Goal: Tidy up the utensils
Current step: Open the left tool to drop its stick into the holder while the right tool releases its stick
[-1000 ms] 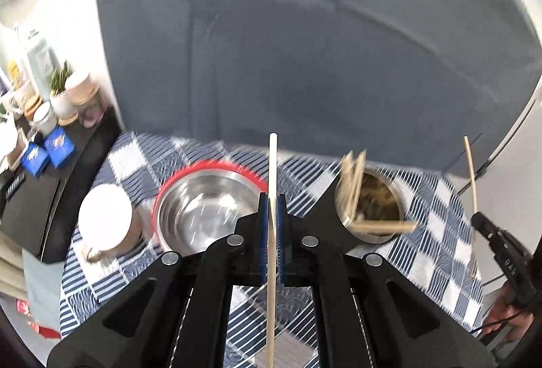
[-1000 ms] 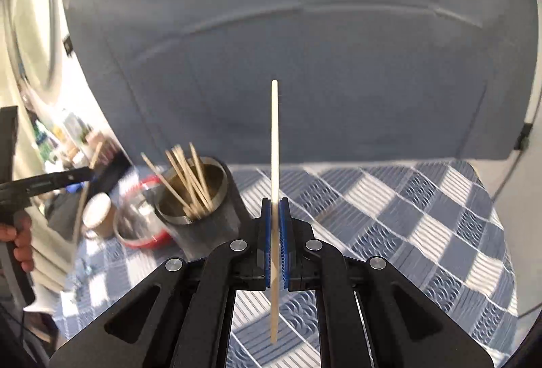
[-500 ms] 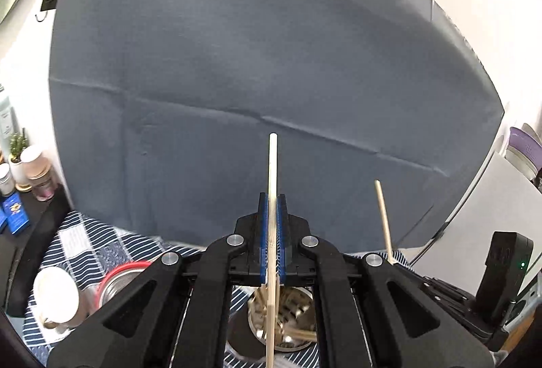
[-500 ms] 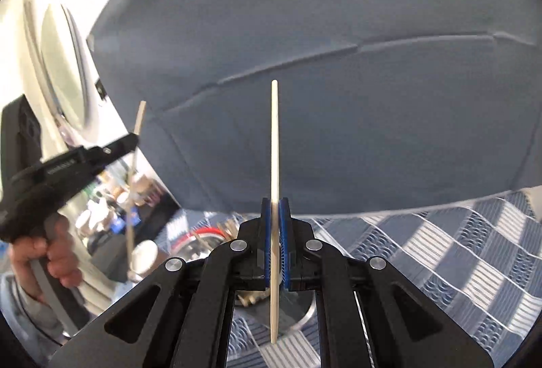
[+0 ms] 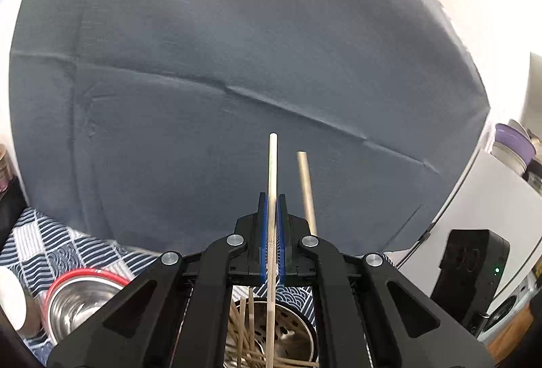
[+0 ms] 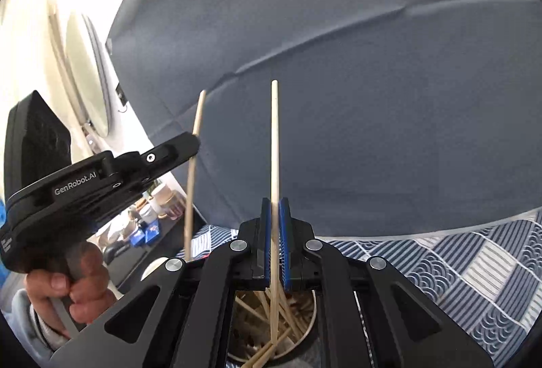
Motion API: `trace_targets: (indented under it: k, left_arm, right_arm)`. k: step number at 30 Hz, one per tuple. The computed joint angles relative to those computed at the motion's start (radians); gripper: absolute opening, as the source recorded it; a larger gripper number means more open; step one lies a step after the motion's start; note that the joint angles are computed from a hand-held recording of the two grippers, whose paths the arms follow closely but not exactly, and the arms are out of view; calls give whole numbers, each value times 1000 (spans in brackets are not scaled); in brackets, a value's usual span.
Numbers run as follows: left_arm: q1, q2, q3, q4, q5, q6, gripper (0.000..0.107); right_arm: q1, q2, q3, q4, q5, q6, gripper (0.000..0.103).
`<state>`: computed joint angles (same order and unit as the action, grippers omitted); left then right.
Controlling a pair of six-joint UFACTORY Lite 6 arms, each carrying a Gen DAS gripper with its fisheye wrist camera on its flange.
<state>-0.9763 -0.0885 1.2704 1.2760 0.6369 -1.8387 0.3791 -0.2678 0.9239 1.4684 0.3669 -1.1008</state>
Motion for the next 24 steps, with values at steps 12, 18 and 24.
trace_targets:
  k: [12,18,24]
  left_arm:
    - [-87,-35,-249,260,84,-300,5]
    - [-148,-51,-322,253,143,-356,5]
    - [-185,-76,-334,202,167,-291,5]
  right_arm:
    - [98,-8,-138,361,-62,-453,5]
    - [124,-77,-219,320,-107,-426,5]
    - [126,-173,-274,154,-129,-265,5]
